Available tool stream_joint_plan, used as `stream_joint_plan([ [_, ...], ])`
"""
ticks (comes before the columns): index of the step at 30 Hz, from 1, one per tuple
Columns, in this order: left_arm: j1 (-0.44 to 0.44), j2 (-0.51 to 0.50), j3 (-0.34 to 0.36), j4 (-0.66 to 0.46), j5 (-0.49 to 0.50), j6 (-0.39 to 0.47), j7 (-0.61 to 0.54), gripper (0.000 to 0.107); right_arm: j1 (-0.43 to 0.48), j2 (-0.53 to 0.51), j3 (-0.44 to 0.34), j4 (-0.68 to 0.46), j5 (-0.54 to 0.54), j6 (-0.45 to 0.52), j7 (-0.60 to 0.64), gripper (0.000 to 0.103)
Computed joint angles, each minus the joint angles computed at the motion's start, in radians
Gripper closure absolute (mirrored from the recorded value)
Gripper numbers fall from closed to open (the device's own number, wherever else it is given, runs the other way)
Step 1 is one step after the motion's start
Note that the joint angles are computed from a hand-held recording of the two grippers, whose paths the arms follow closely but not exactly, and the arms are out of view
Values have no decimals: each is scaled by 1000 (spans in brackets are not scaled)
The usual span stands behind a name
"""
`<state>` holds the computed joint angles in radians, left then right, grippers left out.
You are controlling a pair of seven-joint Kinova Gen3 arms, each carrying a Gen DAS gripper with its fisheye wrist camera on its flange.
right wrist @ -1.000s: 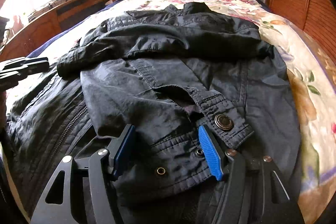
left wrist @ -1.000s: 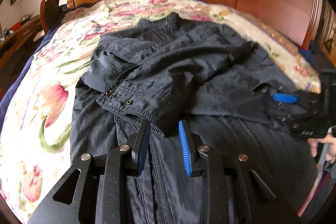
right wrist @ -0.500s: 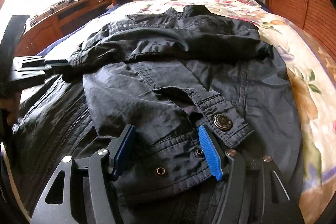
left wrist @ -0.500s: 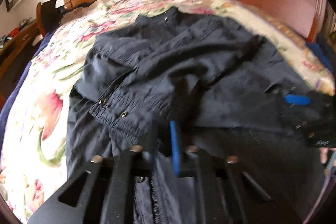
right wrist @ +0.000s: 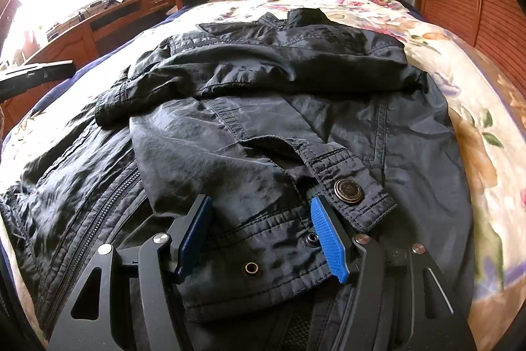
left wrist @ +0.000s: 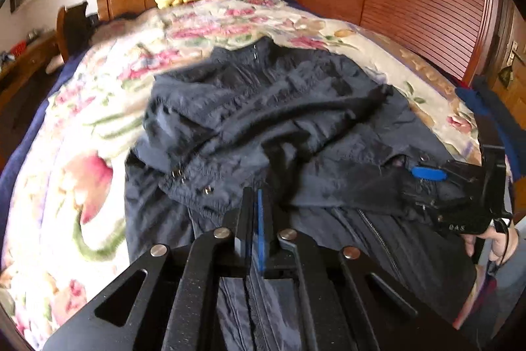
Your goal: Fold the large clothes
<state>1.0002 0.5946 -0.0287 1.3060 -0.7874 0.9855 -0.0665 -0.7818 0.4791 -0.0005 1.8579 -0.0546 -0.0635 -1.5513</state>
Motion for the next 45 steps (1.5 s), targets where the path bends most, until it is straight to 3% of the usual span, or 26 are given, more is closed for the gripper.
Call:
stream_joint_plan([
  [1,5,7,-1,-4,0,9,4,88,3,0,-4,-1,0,0,0,39],
  [2,7,12,0,-4,2,13,6,85,3,0,-4,-1,0,0,0,39],
  [10,-38,64,20,-43,106,0,-59,83,4,-1,-5,1,-1,-2,2,39],
  [19,-77,142,-2,-150,208,54,-154,83,4,-1,-6,1,-2,-2,3,39],
  [24,-100,135,-12,-117,244,-5,-146,83,7,-1,-9,1,-2,-2,3,39],
  [27,-67,139,-42,-120,214,1,-122,84,13,-2,-17,-2,0,0,3,39],
  [28,-58,136,-45,-115,199,-4,-122,97,13,-2,-16,-1,0,0,2,39],
  [30,-46,125,-39,-112,182,-5,-137,102,14,-1,-18,-1,0,-1,2,39],
  [39,73,38,-54,-77,23,45,-38,103,17,-2,-20,0,2,-1,2,39],
  [45,67,41,6,-95,40,100,-56,103,20,-1,-23,-2,3,1,2,39],
])
